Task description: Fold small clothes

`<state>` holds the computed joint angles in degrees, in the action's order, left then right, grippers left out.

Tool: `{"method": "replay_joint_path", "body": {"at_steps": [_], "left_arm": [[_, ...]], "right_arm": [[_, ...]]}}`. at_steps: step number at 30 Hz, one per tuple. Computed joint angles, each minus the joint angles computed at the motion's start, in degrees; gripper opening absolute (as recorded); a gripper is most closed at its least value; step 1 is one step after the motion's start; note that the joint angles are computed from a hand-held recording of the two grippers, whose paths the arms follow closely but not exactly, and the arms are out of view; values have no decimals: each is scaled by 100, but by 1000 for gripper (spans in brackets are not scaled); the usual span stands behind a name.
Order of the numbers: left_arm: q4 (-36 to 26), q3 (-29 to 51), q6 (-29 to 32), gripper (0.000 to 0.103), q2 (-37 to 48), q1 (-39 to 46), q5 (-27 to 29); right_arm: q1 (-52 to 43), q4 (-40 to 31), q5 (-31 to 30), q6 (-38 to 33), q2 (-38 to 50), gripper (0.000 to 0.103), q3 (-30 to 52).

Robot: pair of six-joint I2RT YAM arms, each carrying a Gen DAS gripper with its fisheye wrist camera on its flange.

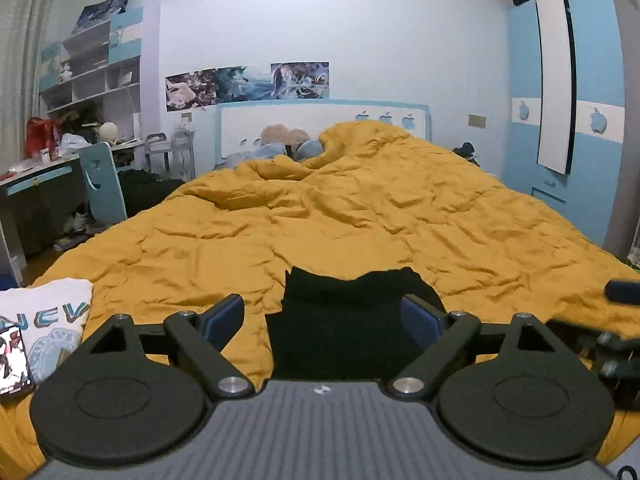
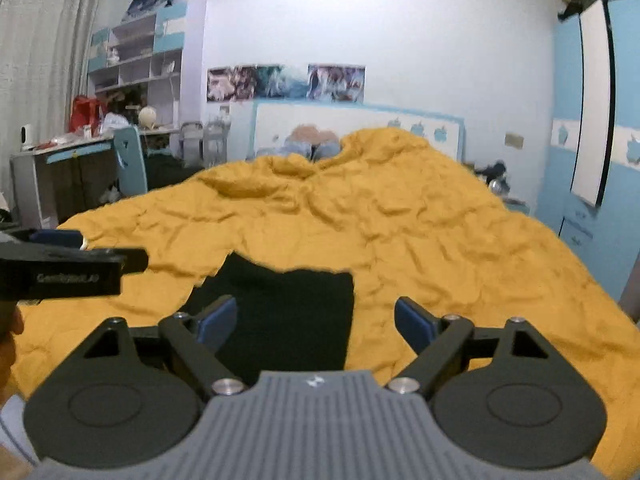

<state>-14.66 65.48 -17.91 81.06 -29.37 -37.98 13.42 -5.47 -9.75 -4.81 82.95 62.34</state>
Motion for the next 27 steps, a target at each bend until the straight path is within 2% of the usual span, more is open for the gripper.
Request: {"method": "replay_joint_path", "body": {"at_steps": [4, 7, 14, 19, 27], "left_arm": [[-537, 164, -212, 102, 110, -183, -134], [-1032, 333, -491, 102, 269, -156, 209], [-2082, 620, -1179, 102, 564, -81, 788], [-2215, 561, -1375, 102, 603, -96, 860], [-2257, 598, -1313, 102, 603, -106, 883]], "right_arm": [[103, -653, -23, 180, 16, 82, 76], [236, -1289, 6, 264, 259, 82, 372], [369, -1837, 91, 423, 560, 82, 506], [344, -2130, -47, 458, 897, 82, 704], [331, -2092, 22, 480, 821, 82, 632]]}}
